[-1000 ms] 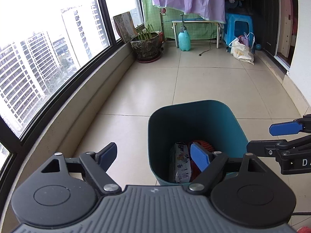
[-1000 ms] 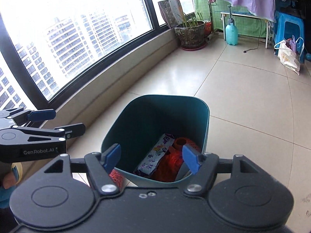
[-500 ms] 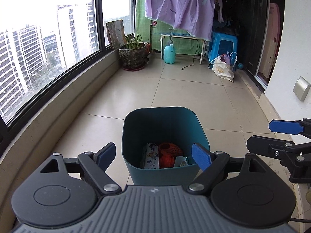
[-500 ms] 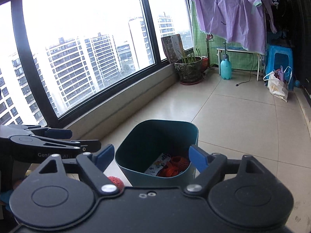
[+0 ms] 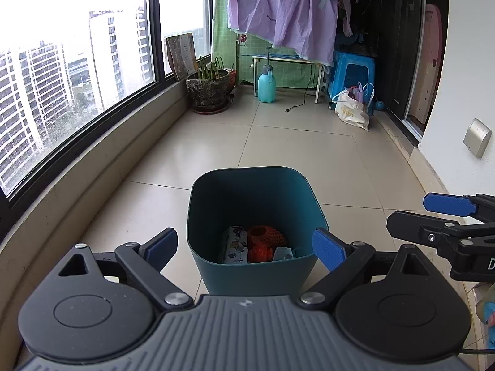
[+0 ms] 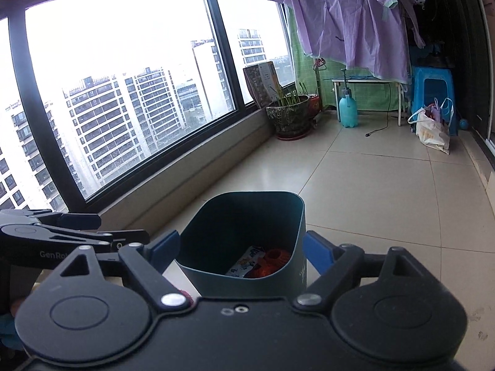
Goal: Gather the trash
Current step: 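Lower the teal bin to the floor with the left gripper and release it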
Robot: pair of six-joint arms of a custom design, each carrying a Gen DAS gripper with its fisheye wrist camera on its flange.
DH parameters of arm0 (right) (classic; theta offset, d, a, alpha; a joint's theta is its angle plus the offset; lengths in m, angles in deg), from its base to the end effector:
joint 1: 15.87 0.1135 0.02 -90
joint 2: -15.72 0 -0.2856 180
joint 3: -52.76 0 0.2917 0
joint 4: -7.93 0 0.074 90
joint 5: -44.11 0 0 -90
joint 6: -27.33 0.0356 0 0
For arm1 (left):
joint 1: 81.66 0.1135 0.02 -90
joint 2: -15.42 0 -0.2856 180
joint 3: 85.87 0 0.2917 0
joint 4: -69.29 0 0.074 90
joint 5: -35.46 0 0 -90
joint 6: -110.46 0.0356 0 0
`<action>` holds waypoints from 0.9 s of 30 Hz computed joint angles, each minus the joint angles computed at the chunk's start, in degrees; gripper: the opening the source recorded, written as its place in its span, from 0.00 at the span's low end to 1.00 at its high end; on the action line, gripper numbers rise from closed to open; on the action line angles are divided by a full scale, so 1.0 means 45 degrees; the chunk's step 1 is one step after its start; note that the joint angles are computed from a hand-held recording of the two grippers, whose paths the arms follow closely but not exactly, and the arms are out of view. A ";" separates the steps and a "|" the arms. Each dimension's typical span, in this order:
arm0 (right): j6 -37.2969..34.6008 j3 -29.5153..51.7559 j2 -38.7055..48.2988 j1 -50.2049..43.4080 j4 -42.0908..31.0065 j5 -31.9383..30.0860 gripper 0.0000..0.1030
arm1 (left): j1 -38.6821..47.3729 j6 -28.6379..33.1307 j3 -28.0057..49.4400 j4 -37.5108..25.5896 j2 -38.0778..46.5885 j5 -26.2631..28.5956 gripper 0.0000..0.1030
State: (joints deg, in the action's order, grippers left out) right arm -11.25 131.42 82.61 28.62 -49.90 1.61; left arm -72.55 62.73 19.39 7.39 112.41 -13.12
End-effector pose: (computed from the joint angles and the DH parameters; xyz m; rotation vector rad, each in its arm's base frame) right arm 0.2049 0.1645 0.3651 0.4864 2.0212 0.0100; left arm 0.4018 0.0406 0.3579 0.9054 2.0666 -0.4440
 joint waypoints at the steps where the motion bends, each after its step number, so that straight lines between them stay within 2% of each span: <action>1: -0.0027 0.0037 0.0060 0.0023 -0.0017 0.0078 0.84 | 0.0093 0.0082 0.0169 -0.0108 0.0080 0.0057 0.92; 10: 0.1163 0.0475 0.0637 0.0238 -0.0912 0.0828 0.85 | 0.0245 0.0089 -0.0260 0.0263 -0.0164 0.0377 0.92; 27: 0.0835 0.1091 0.1382 0.0560 -0.1269 0.1224 0.85 | 0.0600 0.0510 -0.0798 0.0551 -0.0534 0.1063 0.92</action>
State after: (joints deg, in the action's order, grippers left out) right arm -7.50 136.32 88.83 31.14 -55.61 7.12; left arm -69.85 65.03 15.80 9.87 110.01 -8.34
